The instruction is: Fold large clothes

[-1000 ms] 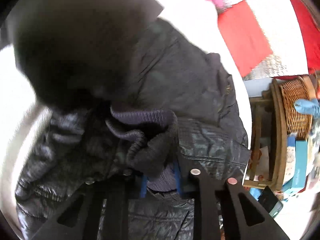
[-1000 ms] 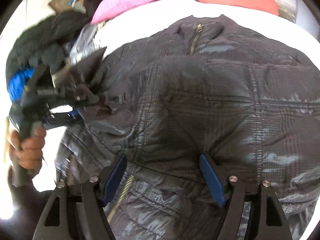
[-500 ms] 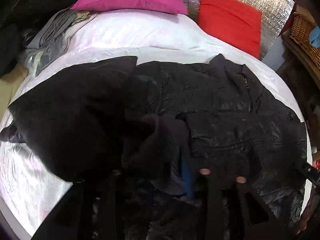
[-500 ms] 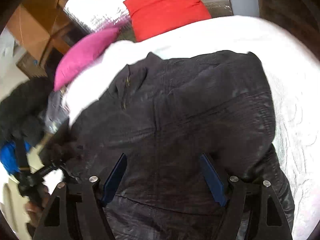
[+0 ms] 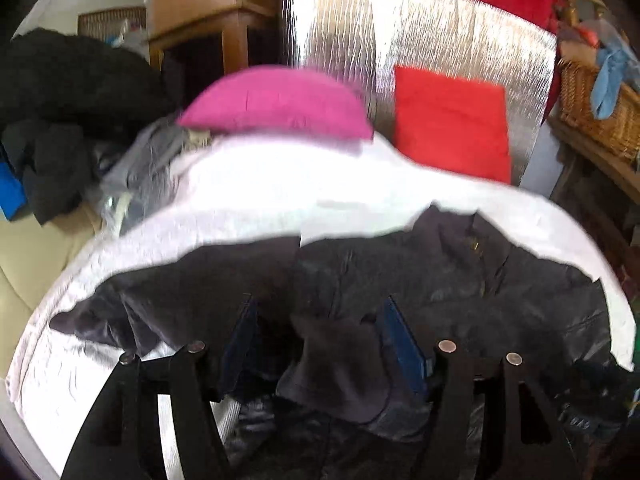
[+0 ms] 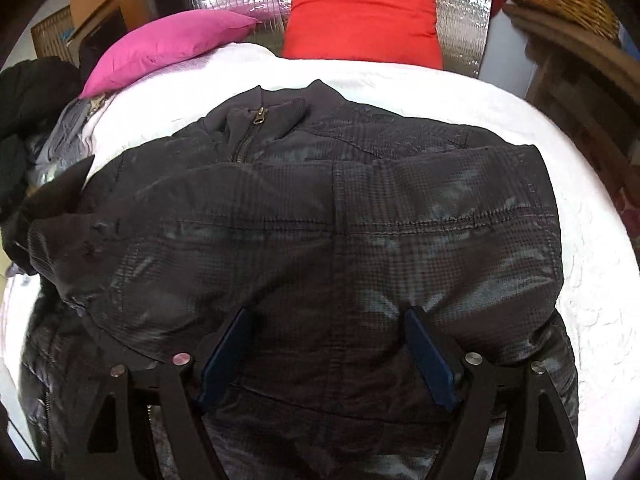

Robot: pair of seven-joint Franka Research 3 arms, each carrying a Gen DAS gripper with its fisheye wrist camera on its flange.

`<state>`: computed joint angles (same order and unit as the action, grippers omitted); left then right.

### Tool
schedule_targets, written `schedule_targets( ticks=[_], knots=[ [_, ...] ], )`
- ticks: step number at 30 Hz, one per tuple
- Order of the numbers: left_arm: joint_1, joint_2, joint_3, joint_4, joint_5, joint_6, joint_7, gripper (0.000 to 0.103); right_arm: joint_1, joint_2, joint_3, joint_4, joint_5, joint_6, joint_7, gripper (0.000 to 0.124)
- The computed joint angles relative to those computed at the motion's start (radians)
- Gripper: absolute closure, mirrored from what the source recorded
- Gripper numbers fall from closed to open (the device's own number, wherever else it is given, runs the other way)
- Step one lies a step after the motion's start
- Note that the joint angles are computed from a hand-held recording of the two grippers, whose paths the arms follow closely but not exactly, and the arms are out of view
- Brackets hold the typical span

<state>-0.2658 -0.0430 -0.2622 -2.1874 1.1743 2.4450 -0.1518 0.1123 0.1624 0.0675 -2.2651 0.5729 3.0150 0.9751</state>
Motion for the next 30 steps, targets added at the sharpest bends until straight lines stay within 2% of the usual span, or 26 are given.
schedule_targets(
  ticks=[2,4,6,8,11,12,15,19,21,24,27,30],
  knots=[
    [0.003,0.007,0.003,0.005,0.035,0.034,-0.013,0.030,0.012,0.000,-0.005,-0.015,-0.017,0.034,0.011,0.040],
    [0.003,0.048,0.009,0.031,-0.005,0.054,0.035,0.029,0.020,-0.004,-0.006,-0.033,-0.033,0.069,0.024,0.040],
    [0.002,0.098,0.018,0.060,-0.095,0.063,0.130,0.029,0.034,0.000,-0.015,-0.035,-0.065,0.087,0.056,0.040],
    [0.002,0.160,0.026,0.095,-0.241,0.048,0.274,0.029,0.034,-0.001,-0.014,-0.042,-0.083,0.100,0.068,0.040],
    [-0.011,0.209,0.041,0.130,-0.350,-0.015,0.373,0.029,0.022,-0.001,-0.002,-0.042,-0.087,0.104,0.071,0.040],
    [-0.011,0.204,0.048,0.123,-0.368,0.000,0.380,0.029,0.019,-0.003,0.001,-0.045,-0.088,0.107,0.070,0.040],
    [0.003,0.159,0.069,0.070,-0.389,0.107,0.362,0.029,0.040,0.001,-0.022,-0.053,-0.130,0.125,0.103,0.040],
    [0.020,0.125,0.082,0.023,-0.362,0.193,0.304,0.029,0.069,0.005,-0.053,-0.064,-0.192,0.154,0.153,0.040],
    [0.018,0.130,0.079,0.026,-0.333,0.181,0.299,0.029,0.088,0.006,-0.075,-0.073,-0.228,0.173,0.179,0.040],
    [0.008,0.199,0.059,0.084,-0.426,0.068,0.424,0.028,0.142,0.010,-0.134,-0.080,-0.288,0.191,0.231,0.040],
    [-0.010,0.218,0.069,0.104,-0.417,0.048,0.435,0.026,0.166,0.011,-0.160,-0.085,-0.322,0.201,0.262,0.040],
    [-0.002,0.188,0.078,0.072,-0.435,0.123,0.414,0.027,0.206,0.014,-0.204,-0.088,-0.353,0.212,0.289,0.040]
  ],
)
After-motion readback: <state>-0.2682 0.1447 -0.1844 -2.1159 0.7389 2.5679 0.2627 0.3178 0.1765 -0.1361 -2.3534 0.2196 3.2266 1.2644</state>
